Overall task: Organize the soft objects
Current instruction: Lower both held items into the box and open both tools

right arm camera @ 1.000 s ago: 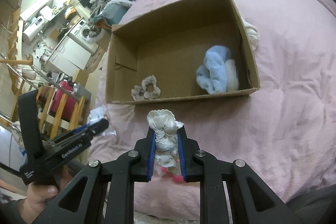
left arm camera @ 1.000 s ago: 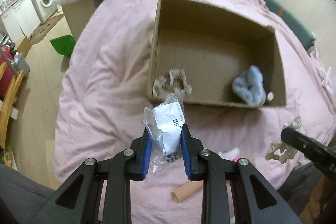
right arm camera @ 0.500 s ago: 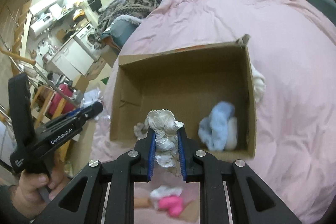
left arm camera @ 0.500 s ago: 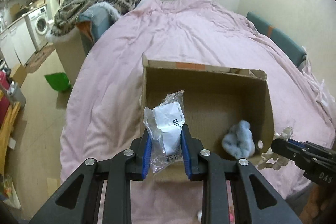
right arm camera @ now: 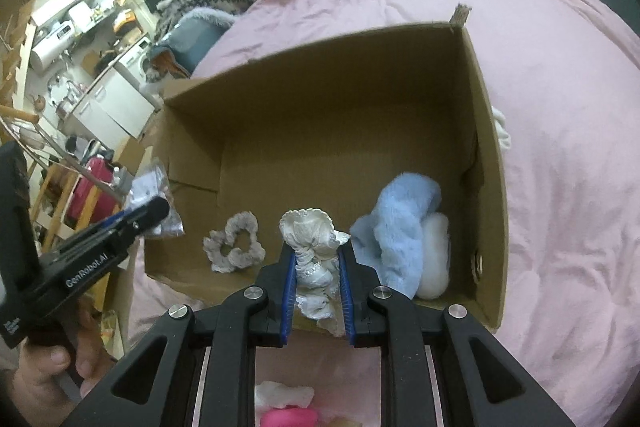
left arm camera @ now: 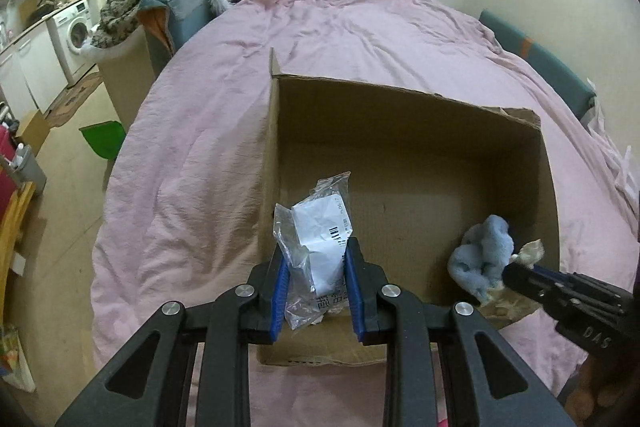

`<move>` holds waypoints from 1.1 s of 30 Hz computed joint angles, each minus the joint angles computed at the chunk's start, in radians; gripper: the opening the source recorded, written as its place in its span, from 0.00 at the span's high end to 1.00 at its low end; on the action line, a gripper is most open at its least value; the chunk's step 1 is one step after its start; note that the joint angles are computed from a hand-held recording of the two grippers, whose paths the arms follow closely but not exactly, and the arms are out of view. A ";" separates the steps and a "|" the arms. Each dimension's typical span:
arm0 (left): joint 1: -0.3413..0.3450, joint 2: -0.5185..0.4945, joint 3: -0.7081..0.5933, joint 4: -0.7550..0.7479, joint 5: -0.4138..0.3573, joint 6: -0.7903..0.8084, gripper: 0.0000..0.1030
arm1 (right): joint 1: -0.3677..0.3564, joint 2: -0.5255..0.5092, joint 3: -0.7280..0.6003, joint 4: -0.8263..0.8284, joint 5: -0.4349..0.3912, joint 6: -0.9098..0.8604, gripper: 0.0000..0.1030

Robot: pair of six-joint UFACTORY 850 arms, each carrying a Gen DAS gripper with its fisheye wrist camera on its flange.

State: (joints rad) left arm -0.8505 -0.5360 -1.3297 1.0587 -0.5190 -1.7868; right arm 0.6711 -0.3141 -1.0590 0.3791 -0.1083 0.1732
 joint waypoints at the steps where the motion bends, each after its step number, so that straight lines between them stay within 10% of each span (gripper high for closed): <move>1: 0.000 -0.001 0.000 0.001 0.007 0.004 0.77 | 0.002 -0.003 -0.002 -0.048 -0.006 0.048 0.80; 23: -0.011 -0.044 -0.029 -0.061 0.021 0.116 0.76 | -0.005 -0.014 -0.004 0.110 -0.019 -0.103 0.77; 32: -0.013 -0.038 -0.026 -0.049 0.031 0.103 0.67 | -0.008 -0.001 0.009 0.376 -0.007 -0.355 0.63; 33: -0.015 -0.036 -0.023 -0.033 0.031 0.089 0.64 | -0.008 0.002 0.013 0.426 -0.003 -0.399 0.50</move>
